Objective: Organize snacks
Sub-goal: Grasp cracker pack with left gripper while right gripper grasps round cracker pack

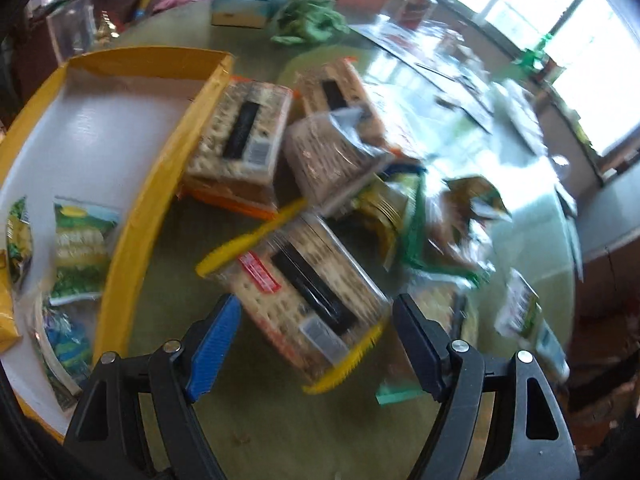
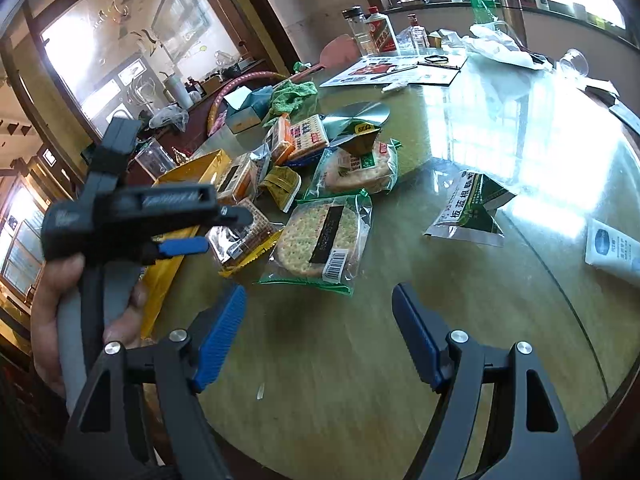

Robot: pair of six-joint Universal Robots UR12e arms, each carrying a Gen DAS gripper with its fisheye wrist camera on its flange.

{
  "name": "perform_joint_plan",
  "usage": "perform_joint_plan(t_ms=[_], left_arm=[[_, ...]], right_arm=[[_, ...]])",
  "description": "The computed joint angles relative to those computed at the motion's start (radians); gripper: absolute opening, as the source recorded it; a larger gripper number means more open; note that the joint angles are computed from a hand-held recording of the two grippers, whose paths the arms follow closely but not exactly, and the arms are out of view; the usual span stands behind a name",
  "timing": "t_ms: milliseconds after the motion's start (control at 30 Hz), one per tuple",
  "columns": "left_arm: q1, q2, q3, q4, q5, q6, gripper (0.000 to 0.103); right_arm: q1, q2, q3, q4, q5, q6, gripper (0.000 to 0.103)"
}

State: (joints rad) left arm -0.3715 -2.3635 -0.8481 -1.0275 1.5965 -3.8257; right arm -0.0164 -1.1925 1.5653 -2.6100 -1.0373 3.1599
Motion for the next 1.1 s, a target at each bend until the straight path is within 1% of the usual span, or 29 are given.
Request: perform_joint_plan(t_ms=[100, 133, 167, 267, 333, 400, 467, 533, 567, 600, 667, 733, 933, 1000, 1067, 1100], left_arm=[[-0.001, -0.035, 0.067, -0.071, 0.024, -0.021, 0.078], [-0.004, -0.051, 0.094, -0.101, 0.042, -0.02, 0.078], [-0.006, -0.063, 0.116, -0.121, 0.053, -0.015, 0.08], [-0.023, -0.077, 0.131, -0.13, 0.134, 0.042, 0.083], [-0.033, -0.069, 0.107, -0.112, 0.171, 0.089, 0.083], [-0.037, -0.054, 0.079, -0.091, 0.184, 0.133, 0.082], [-0.044, -0.029, 0.027, -0.049, 0.205, 0.191, 0.078], [-0.047, -0.004, -0.022, -0.015, 0.215, 0.233, 0.076], [-0.046, 0.016, -0.059, 0.011, 0.204, 0.244, 0.076], [-0.044, 0.025, -0.077, 0.024, 0.195, 0.246, 0.076], [-0.045, 0.051, -0.126, 0.061, 0.2, 0.263, 0.075], [-0.048, 0.062, -0.148, 0.082, 0.206, 0.286, 0.075], [-0.048, 0.093, -0.211, 0.149, 0.17, 0.348, 0.073], [-0.049, 0.092, -0.213, 0.159, 0.165, 0.358, 0.072], [-0.049, 0.097, -0.221, 0.167, 0.16, 0.364, 0.072], [-0.049, 0.098, -0.223, 0.168, 0.157, 0.366, 0.072]], right_arm=[[0.002, 0.002, 0.002, -0.005, -0.013, 0.003, 0.076], [0.003, 0.003, 0.003, -0.006, -0.018, 0.004, 0.076], [0.004, 0.004, 0.003, -0.006, -0.024, 0.004, 0.076], [0.011, 0.01, -0.006, 0.001, -0.058, 0.012, 0.076], [0.015, 0.018, -0.017, 0.01, -0.07, 0.012, 0.076], [0.019, 0.027, -0.034, 0.03, -0.077, 0.011, 0.076], [0.029, 0.039, -0.057, 0.059, -0.099, 0.004, 0.076], [0.038, 0.051, -0.079, 0.083, -0.121, -0.001, 0.076], [0.043, 0.058, -0.092, 0.096, -0.131, -0.003, 0.076], [0.049, 0.067, -0.108, 0.111, -0.142, -0.004, 0.076], [0.056, 0.08, -0.133, 0.136, -0.154, -0.008, 0.076], [0.067, 0.096, -0.163, 0.165, -0.175, -0.014, 0.076], [0.097, 0.136, -0.233, 0.24, -0.247, -0.022, 0.077], [0.108, 0.145, -0.246, 0.241, -0.282, -0.02, 0.079], [0.115, 0.152, -0.254, 0.244, -0.299, -0.024, 0.081], [0.123, 0.154, -0.256, 0.238, -0.331, -0.031, 0.081]])
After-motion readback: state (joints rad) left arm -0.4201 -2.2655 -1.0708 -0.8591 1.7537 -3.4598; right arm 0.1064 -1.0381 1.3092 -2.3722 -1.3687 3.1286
